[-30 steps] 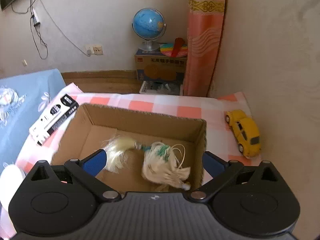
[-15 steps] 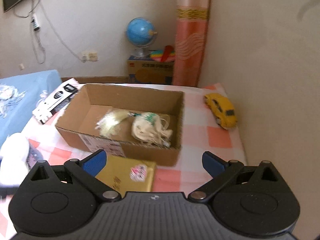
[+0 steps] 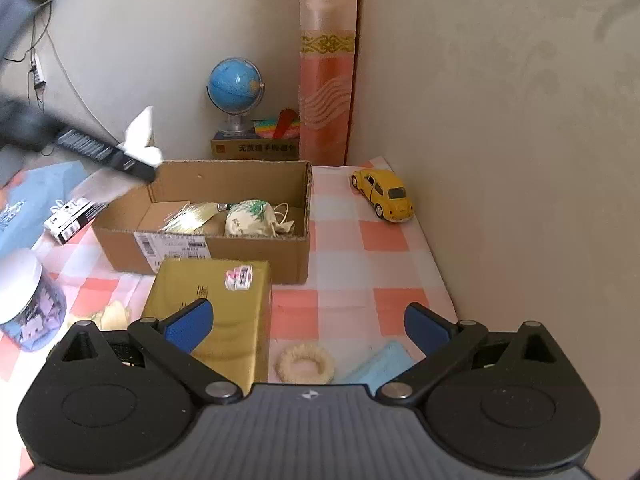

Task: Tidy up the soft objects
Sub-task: 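Lower the white bunny into the box and open the left gripper, then grasp the blue mask with the left gripper while the right grasps the floral sachet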

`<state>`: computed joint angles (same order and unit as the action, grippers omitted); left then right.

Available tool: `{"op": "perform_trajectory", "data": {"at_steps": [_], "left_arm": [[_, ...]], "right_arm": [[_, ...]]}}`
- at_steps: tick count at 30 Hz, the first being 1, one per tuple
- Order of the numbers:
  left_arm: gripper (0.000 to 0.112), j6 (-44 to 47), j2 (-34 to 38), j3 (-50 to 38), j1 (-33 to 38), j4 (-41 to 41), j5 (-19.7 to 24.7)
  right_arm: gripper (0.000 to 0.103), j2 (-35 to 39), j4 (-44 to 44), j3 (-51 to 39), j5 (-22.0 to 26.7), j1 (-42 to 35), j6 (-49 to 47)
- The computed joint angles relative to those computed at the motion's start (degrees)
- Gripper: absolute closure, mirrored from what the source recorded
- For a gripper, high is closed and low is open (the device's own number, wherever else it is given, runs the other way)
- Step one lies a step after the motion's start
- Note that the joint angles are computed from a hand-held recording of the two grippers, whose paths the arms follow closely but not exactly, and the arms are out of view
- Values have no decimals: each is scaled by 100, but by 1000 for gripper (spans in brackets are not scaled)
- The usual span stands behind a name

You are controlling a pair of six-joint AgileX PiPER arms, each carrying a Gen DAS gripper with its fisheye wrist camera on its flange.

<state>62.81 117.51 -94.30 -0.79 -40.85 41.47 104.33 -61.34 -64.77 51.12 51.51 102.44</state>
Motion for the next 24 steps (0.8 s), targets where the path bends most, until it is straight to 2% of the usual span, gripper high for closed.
{"op": "perform_trajectory", "data": {"at_steps": [1,2,4,6,11,16,21,24], "left_arm": [[27,-10,52,-42,-15,-69,-77],[23,190,6,98,-5,-319,-246],[23,441,-75,284,10,-540,-433],[22,418,-161,395,48,-502,-398],[18,1221,-709,1283,282,-981,-504],[16,2583,-1474,2588,692,-1792,-443],[16,3876,-2086,3763,1285,-2481,-216],[16,4396,-2307,4236,1677,-2711,-18]], "right_arm": [[0,-36,-83,108,23,71,147],[0,-54,-105,168,61,117,228],[0,-91,-38,272,99,187,248],[0,-136,8,380,99,252,305],[0,-288,75,667,2,508,523],[0,-337,113,835,-133,955,721],[0,-300,61,1087,-742,1351,1037],[0,-156,57,1049,-924,1536,1059]]}}
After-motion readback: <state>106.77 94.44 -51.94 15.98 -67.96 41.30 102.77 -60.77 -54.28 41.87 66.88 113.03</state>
